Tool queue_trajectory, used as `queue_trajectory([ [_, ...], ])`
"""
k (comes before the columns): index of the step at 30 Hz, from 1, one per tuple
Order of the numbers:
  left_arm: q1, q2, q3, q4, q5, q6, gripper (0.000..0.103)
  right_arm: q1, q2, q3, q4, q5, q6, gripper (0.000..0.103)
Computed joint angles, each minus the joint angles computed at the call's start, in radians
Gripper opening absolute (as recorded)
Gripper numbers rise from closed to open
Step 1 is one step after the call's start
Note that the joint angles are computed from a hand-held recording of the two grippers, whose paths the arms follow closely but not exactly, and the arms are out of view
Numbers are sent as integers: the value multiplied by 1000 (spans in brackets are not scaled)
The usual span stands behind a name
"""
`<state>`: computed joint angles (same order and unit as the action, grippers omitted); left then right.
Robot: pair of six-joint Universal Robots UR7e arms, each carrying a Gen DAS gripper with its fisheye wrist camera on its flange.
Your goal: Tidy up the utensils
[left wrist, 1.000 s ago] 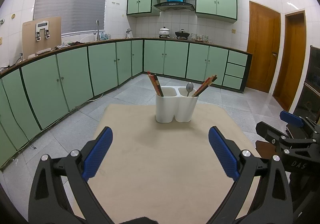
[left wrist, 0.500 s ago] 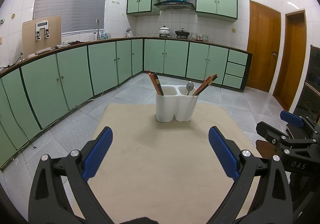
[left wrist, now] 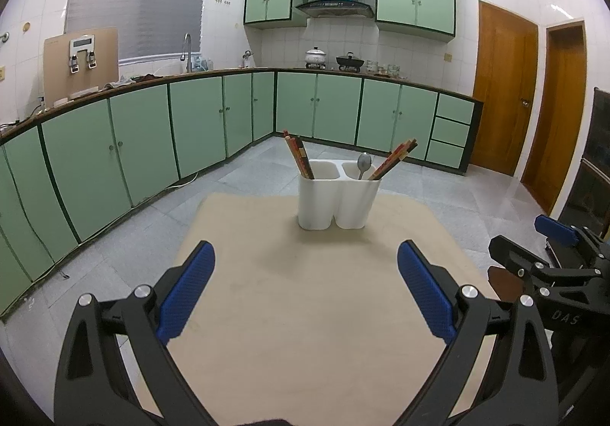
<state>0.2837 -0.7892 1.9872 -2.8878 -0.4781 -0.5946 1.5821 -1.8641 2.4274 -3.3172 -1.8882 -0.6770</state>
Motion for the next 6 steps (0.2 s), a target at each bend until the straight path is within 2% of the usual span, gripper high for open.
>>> queue_trajectory([
  [6,-2,-2,-4,28,0,-21,94,-1,-5,0,5,-6,0,97],
])
